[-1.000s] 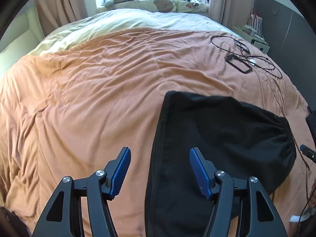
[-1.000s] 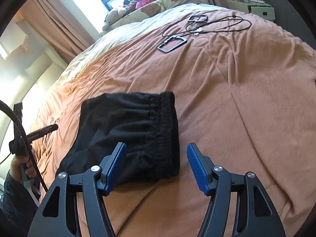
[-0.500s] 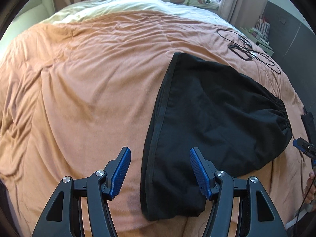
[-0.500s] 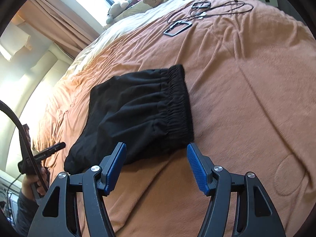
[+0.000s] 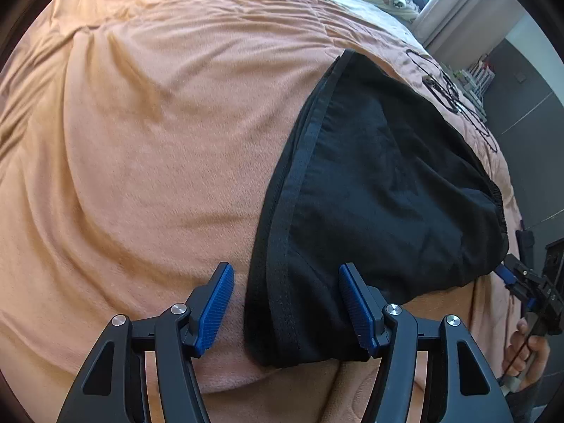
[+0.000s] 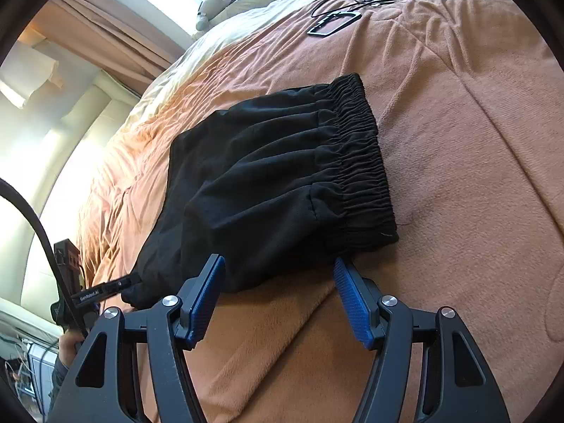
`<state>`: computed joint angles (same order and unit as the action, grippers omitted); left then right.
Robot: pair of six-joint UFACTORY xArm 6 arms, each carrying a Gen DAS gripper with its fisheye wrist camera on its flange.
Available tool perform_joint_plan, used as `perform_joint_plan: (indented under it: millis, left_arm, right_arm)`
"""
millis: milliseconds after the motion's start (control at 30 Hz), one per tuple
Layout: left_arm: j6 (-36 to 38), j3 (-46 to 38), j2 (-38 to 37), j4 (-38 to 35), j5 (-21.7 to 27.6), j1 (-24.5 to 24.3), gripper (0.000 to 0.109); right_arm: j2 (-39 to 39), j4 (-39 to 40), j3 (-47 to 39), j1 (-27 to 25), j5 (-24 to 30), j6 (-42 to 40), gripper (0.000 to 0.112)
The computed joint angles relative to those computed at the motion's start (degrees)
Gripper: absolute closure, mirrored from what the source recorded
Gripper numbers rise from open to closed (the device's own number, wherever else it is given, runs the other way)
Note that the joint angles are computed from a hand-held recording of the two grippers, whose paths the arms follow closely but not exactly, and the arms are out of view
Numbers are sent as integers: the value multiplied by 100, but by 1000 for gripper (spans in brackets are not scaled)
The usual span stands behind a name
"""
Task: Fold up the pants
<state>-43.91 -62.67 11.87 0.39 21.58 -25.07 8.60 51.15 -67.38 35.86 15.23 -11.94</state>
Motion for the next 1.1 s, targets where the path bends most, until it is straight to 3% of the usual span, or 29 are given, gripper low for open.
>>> perform_joint_plan:
  millis: [300, 400, 500, 567, 600, 633, 667, 700, 767, 833, 1100]
  left_arm:
    - [707, 65, 67, -1327, -161, -12, 46]
    - [1092, 365, -132, -2213, -372, -118, 54]
    - [1272, 612, -258, -2536, -649, -199, 58]
    - [1339, 665, -273, -2683, -737, -195, 71]
    - [1204, 695, -294, -2549, -719, -168, 78]
    - [987, 707, -312, -2319, -679, -137, 93]
    - [856, 714, -332, -2158, -648, -120, 99]
    - [522, 734, -381, -1767, -592, -102, 100]
    - [108, 755, -450, -1267, -569, -100, 101]
    - [-319, 836, -578, -764, -592, -110, 102]
    - [-895, 1092, -1103, -138, -576, -117, 102]
  right_arm:
    - [324, 748, -273, -33, 12, -324, 50]
    - [358, 1084, -251, -50, 88, -287, 50]
    - [335, 1639, -214, -27, -5, -701, 50]
    - [385, 1691, -261, -26, -66, -721, 50]
    - [409, 1737, -289, -39, -88, -738, 52]
    - [424, 1731, -307, -29, -188, -700, 57]
    - [422, 1654, -285, -4, -277, -632, 75]
    - [428, 1572, -285, -6, -332, -552, 88]
    - [393, 1834, -272, 11, -260, -788, 95]
    - [316, 1739, -213, 73, -359, -813, 97]
    - [27, 1735, 14, 214, -485, -1024, 100]
